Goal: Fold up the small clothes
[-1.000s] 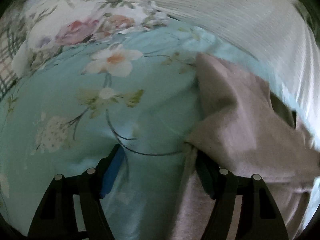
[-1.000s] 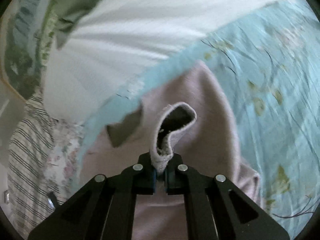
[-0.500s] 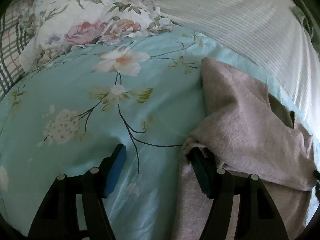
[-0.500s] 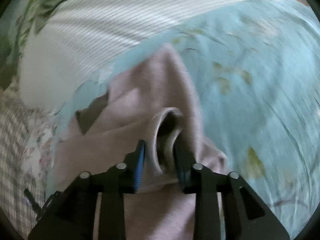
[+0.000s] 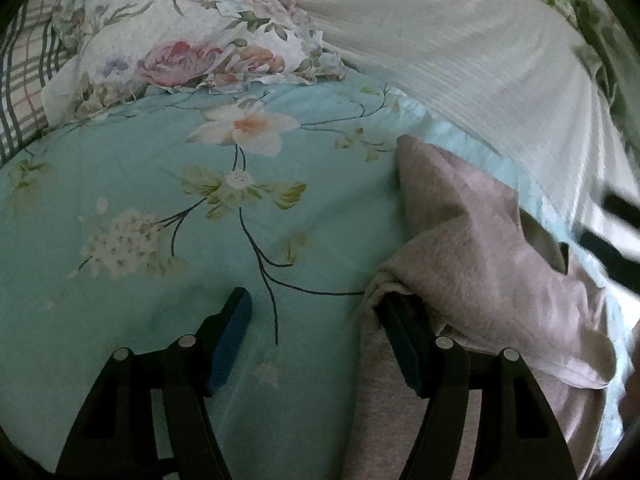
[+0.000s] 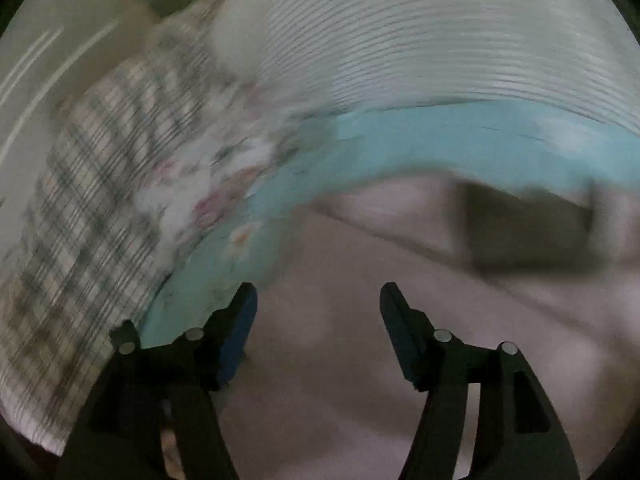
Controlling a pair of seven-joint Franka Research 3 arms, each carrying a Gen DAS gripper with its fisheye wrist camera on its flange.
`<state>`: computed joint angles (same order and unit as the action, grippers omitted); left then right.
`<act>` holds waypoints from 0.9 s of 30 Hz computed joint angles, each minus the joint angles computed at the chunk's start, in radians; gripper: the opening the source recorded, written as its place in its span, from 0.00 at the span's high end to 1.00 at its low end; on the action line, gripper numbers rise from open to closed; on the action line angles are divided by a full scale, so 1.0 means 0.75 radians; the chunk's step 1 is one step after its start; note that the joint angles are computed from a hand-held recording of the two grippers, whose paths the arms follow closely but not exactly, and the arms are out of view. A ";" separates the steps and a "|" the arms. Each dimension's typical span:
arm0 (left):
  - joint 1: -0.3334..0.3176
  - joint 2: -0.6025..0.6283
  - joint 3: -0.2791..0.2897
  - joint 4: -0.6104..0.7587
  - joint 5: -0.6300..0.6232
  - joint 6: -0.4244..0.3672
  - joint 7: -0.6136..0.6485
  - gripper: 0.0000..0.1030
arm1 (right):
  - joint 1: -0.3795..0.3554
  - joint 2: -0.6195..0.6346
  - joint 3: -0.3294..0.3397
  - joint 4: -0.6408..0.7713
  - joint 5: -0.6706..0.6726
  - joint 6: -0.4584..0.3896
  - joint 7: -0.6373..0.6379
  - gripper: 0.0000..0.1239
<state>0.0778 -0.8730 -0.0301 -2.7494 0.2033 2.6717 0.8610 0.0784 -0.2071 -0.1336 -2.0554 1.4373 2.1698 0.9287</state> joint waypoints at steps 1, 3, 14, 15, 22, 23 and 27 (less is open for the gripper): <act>-0.002 -0.002 0.005 -0.007 -0.003 0.014 0.000 0.33 | 0.020 0.107 -0.001 0.116 0.016 -0.038 -0.011 0.42; 0.003 -0.002 0.001 -0.018 0.000 0.040 -0.002 0.33 | 0.007 0.269 0.041 0.324 -0.102 -0.083 0.051 0.41; 0.119 -0.108 -0.059 -0.122 0.016 0.170 -0.149 0.38 | -0.137 0.646 0.273 0.735 -0.048 -0.242 0.149 0.99; 0.108 -0.120 -0.028 -0.137 0.002 0.187 -0.159 0.38 | -0.126 0.621 0.275 0.703 -0.045 -0.167 0.181 0.98; 0.063 -0.128 0.035 -0.140 -0.030 0.191 -0.135 0.37 | -0.131 0.199 0.173 0.262 0.070 -0.173 0.025 0.98; 0.061 -0.125 0.043 -0.141 -0.038 0.197 -0.134 0.37 | -0.106 0.152 0.168 0.223 0.056 -0.155 0.039 0.98; 0.063 -0.131 0.038 -0.140 -0.058 0.181 -0.134 0.37 | -0.010 0.094 0.171 0.162 -0.148 -0.125 0.160 0.98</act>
